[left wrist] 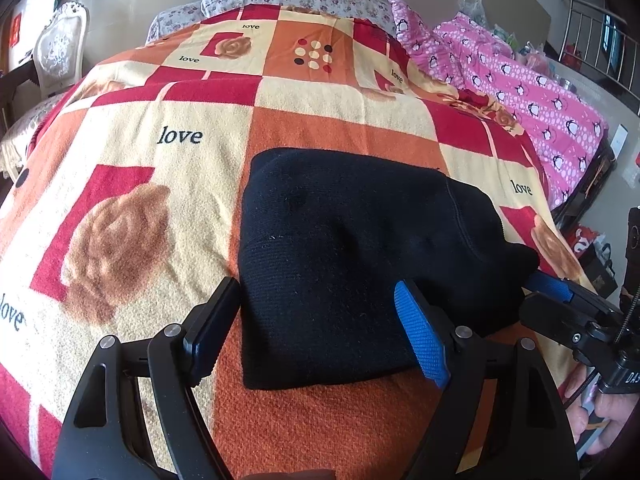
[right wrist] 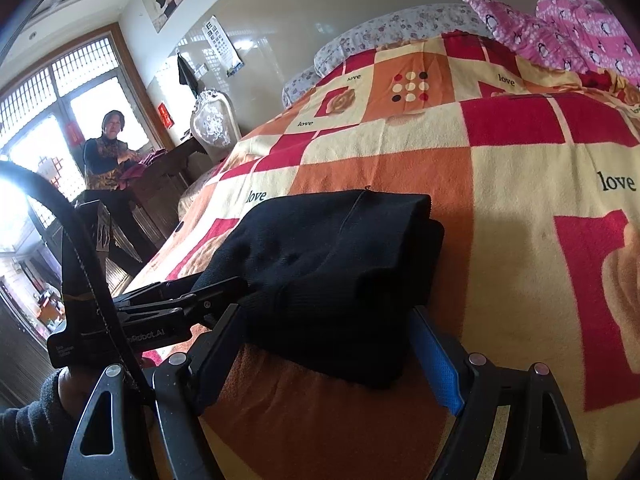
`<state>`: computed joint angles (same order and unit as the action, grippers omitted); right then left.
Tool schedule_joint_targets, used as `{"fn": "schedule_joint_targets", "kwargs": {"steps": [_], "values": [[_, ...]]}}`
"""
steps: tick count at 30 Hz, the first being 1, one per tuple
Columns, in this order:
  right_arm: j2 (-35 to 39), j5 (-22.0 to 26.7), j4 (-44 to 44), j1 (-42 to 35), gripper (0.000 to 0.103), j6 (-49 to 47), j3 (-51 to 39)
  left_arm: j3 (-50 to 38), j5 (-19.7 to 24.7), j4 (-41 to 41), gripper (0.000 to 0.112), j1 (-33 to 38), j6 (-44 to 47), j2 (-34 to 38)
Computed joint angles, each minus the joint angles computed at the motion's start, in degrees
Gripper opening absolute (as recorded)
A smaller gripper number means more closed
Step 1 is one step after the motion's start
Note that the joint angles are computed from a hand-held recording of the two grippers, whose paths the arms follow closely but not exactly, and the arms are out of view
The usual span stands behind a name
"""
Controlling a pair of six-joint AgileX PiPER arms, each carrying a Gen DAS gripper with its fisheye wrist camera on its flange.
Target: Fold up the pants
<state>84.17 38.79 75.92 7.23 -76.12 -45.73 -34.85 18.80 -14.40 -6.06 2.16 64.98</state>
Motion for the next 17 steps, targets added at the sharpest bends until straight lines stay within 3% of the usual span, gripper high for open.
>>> {"fn": "schedule_joint_targets", "kwargs": {"steps": [5, 9, 14, 17], "values": [[-0.26, -0.49, 0.48, 0.16, 0.081, -0.96, 0.32, 0.00, 4.51, 6.79, 0.080, -2.46, -7.25, -4.03], [-0.79, -1.59, 0.45, 0.76, 0.081, -0.77, 0.70, 1.99, 7.02, -0.21, 0.080, -1.61, -0.51, -9.97], [-0.91, -1.78, 0.33, 0.83, 0.081, -0.69, 0.73, 4.19, 6.71, 13.26, 0.080, -8.76, -15.45, -13.86], [-0.90, -1.79, 0.40, 0.81, 0.081, -0.77, 0.71, 3.99, 8.02, 11.35, 0.080, -9.58, -12.53, -13.18]]}}
